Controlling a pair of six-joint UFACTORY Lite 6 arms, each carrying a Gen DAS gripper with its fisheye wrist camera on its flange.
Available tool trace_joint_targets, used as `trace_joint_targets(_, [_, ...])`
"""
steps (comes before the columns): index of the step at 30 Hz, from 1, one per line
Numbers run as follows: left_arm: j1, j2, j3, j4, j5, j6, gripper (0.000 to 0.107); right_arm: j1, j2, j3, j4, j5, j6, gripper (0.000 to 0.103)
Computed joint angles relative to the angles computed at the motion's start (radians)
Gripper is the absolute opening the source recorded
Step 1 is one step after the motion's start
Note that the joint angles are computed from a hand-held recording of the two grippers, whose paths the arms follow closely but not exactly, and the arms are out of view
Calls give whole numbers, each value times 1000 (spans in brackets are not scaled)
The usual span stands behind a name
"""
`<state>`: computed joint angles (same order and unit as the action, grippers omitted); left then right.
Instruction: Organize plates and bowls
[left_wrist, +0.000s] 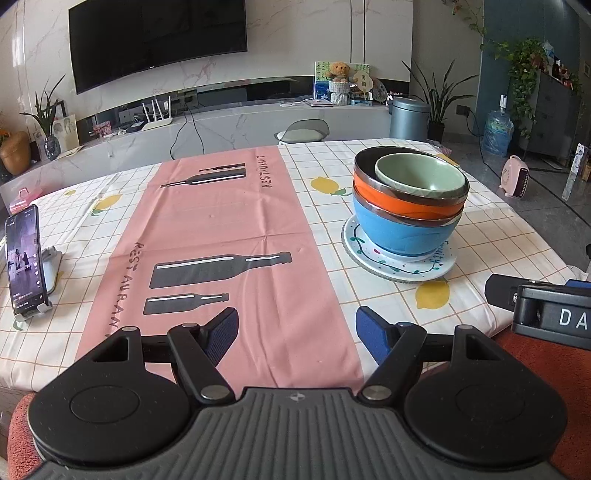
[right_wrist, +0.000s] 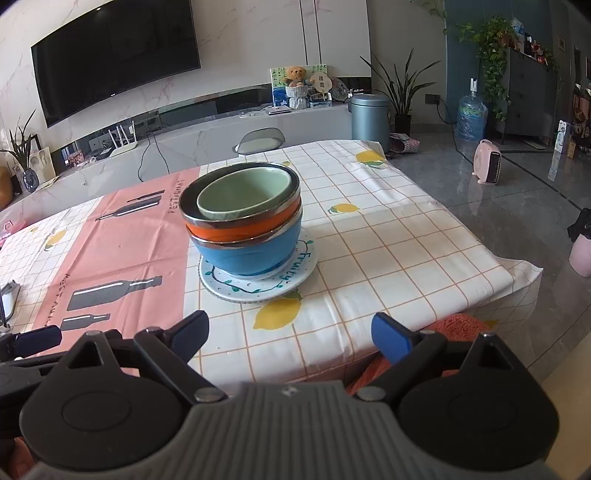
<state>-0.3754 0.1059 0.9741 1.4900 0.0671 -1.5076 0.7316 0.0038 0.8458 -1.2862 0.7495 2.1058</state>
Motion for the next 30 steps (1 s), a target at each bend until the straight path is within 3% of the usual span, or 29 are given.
trace_joint_targets(3, [-8, 0, 9, -119, 5, 122, 85, 7, 5, 11, 7, 12, -9, 93])
trace_joint_targets(20, [-17, -24, 6, -162, 13, 170, 85, 31, 2, 21, 27, 44, -28, 94])
trace_joint_targets(25, [-17, -19, 14, -334, 14, 338, 85, 36, -2, 22, 31, 52, -31, 94])
trace_joint_targets(30, [-21, -28, 7, -280, 15, 287, 85, 35, -4, 21, 35, 46, -38, 94])
